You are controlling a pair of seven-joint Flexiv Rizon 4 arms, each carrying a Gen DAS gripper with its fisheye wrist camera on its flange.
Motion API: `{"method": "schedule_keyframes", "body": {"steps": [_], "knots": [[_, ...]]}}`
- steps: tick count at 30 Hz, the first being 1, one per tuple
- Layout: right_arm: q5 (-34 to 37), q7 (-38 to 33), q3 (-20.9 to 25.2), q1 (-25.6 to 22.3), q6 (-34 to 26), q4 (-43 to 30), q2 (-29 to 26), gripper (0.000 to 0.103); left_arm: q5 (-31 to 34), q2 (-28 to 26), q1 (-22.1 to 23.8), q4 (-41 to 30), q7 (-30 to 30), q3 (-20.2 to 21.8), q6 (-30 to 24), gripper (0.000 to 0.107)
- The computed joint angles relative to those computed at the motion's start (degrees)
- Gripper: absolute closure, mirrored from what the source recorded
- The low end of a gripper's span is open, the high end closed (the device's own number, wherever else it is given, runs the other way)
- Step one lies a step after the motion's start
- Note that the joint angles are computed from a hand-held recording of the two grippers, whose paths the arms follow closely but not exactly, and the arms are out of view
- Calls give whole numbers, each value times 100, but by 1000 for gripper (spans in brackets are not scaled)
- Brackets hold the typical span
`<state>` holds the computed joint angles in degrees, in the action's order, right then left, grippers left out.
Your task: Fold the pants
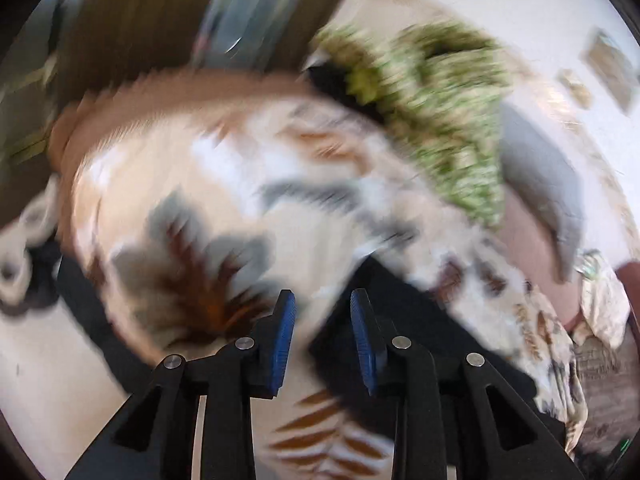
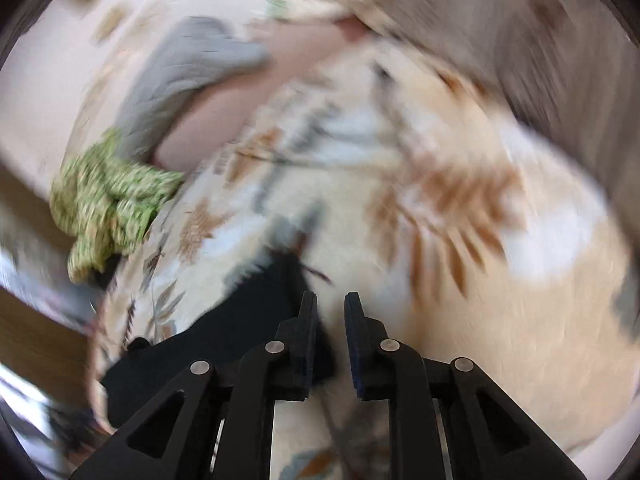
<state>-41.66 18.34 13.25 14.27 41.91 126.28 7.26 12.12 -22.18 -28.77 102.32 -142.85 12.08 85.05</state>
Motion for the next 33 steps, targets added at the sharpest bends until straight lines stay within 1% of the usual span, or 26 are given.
{"method": "schedule_keyframes", "body": {"steps": [1,2,3,4,5,7,8,9,10,11,12,13,14,16,18,19,21,22,23,25,26,27,28,29,30,33], "knots": [[-185,-504,-40,57,-13,-241,-240,86,-14,-99,22,-159,292,-127,109,80],[-237,-1084,-105,121,45,-480,-504,86,-187,-238,164,-323,863,-440,212,80],[-206,-1598,-164,174,104,-668,-722,87,-295,-383,428,-518,1371,-893,168,80],[-77,-2310,-231,235,115,-928,-1027,92,-427,-523,568,-698,1741,-1160,32,84],[125,-2755,-291,291,-79,-1163,-1292,93,-398,-682,598,-942,1834,-1240,-178,87],[807,-3007,-391,323,-543,-1410,-1587,93,-678,-1071,446,-1437,1833,-1014,-855,91],[1149,-3014,-423,291,-572,-1359,-1626,94,-800,-1198,457,-1596,1751,-970,-1199,92],[1117,-2699,-477,252,-228,-1151,-1524,94,-1250,-1351,565,-1569,1918,-1049,-1260,95],[1160,-2575,-494,248,-143,-1112,-1472,94,-1390,-1379,812,-1405,1803,-1314,-947,97],[1194,-2636,-485,292,-338,-1223,-1470,93,-1515,-1378,898,-1319,1861,-1417,-764,97],[1175,-2646,-480,337,-500,-1297,-1471,87,-1580,-1362,872,-1317,1939,-1395,-784,97],[1031,-2485,-487,397,-494,-1374,-1492,85,-1559,-1353,759,-1381,1949,-1265,-878,97],[776,-2412,-512,417,-163,-1381,-1533,85,-1521,-1309,646,-1380,1906,-1134,-928,97],[217,-2500,-596,484,508,-1543,-1809,81,-1362,-1232,375,-1463,1727,-855,-1049,91],[-275,-3171,-683,602,1354,-2053,-2389,75,-1034,-1132,39,-1474,1522,-620,-996,81],[-234,-3557,-692,642,1664,-2286,-2645,75,-968,-1072,7,-1408,1569,-714,-896,77],[102,-4483,-592,712,2076,-2898,-3241,79,-1024,-1029,129,-1247,2039,-1235,-680,76],[361,-5194,-393,664,2364,-3282,-3618,79,-1076,-1064,173,-1235,2330,-1475,-638,74],[659,-5800,-151,583,2485,-3584,-3884,84,-1111,-1148,145,-1291,2580,-1631,-654,74],[1162,-6624,211,521,2176,-4094,-4274,92,-1190,-1318,-43,-1466,2738,-1581,-900,74],[1259,-6684,169,620,1537,-4347,-4402,95,-1221,-1395,-149,-1539,2685,-1466,-1088,74],[1432,-6638,-59,790,1120,-4424,-4488,100,-1142,-1457,-294,-1538,2532,-1288,-942,74],[1717,-6633,-130,800,1076,-4382,-4533,102,-1126,-1464,-332,-1549,2519,-1240,-912,74],[1629,-6408,-79,686,1405,-4211,-4499,103,-1112,-1466,-394,-1591,2483,-1169,-982,74],[1812,-6433,-170,732,1538,-4159,-4468,103,-1102,-1470,-429,-1624,2448,-1126,-1029,74],[1846,-6513,-473,1005,1485,-4126,-4389,102,-985,-1549,-602,-1791,2226,-934,-1125,69]]}}
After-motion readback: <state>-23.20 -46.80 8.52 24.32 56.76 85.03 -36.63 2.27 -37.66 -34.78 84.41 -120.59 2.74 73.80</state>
